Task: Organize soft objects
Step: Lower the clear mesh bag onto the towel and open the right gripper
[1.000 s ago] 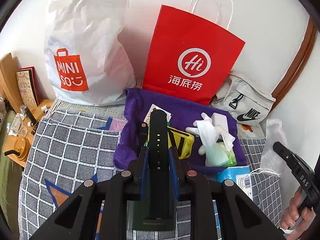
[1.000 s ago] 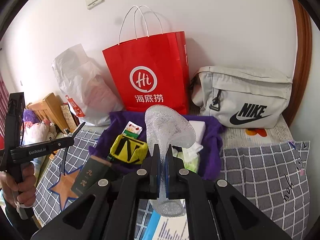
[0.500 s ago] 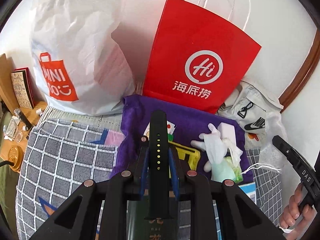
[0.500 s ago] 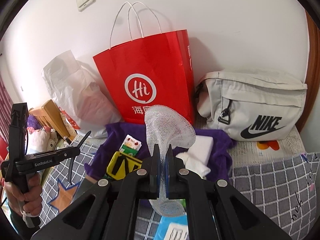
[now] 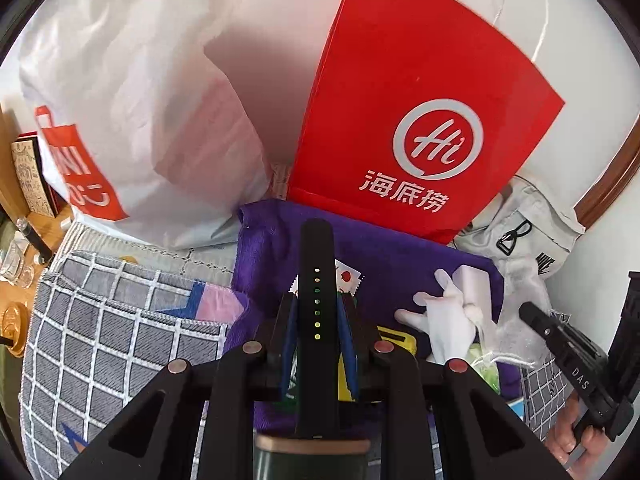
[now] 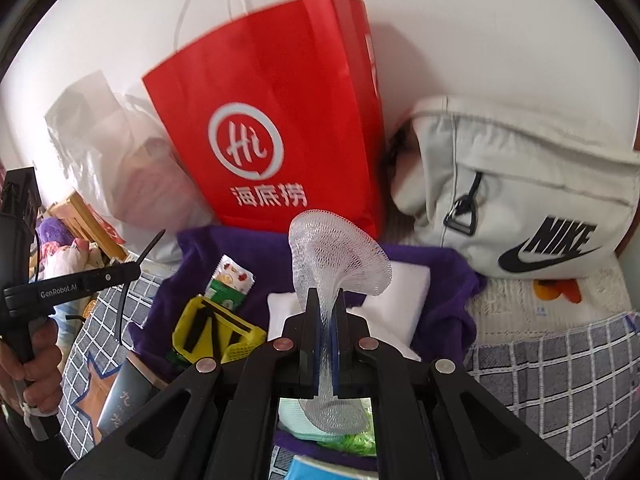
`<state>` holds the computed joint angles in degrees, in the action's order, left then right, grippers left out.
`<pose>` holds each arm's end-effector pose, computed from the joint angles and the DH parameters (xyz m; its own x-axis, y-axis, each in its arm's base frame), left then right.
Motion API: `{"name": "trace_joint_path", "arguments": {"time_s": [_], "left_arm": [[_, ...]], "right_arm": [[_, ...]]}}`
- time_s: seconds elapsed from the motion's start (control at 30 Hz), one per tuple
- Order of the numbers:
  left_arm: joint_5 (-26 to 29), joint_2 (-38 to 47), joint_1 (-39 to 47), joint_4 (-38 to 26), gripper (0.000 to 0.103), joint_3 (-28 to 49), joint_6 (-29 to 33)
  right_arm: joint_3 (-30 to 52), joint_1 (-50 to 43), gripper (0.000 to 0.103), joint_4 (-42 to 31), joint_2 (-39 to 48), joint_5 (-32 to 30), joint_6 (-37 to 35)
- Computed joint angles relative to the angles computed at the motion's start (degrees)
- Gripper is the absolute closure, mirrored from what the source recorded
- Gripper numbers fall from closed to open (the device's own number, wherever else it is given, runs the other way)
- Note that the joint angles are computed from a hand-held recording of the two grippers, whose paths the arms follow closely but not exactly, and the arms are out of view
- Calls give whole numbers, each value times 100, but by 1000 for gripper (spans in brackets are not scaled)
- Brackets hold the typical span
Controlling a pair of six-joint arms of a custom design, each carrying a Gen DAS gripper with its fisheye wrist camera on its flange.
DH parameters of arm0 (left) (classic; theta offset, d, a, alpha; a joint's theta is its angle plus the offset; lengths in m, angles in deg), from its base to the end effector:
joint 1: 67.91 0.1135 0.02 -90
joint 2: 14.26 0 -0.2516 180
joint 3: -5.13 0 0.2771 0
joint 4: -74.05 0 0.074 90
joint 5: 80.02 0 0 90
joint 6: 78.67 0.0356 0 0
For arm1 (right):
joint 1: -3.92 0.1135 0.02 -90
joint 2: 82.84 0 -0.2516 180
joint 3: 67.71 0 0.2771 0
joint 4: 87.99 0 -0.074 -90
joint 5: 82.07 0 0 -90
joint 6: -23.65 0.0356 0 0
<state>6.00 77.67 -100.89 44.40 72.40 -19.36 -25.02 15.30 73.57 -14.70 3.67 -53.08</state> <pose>0.2901 -0.1853 0.1604 -0.8457 -0.0582 -0.5305 0.0900 0.9642 -0.2493 0.2499 0.0530 0.1520 -0.7187 0.0888 -0.6896 -0.0866 0.9726 0.2155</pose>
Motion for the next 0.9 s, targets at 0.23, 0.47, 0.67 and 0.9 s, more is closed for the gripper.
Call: {"name": "trace_joint_path", "arguments": {"time_s": [0.23, 0.47, 0.67, 0.9], "left_arm": [[141, 658, 72, 299, 83, 265, -36], [261, 1059, 163, 355, 83, 481, 60], [312, 1261, 294, 298, 83, 587, 44], [510, 1517, 389, 213, 83, 736, 32]], "right_arm": [[208, -219, 95, 148, 796, -496, -351], [420, -246, 95, 159, 1464, -452, -569], [471, -195, 81, 155, 1657, -227, -680], [336, -453, 48, 186, 1393, -466, -656]]}}
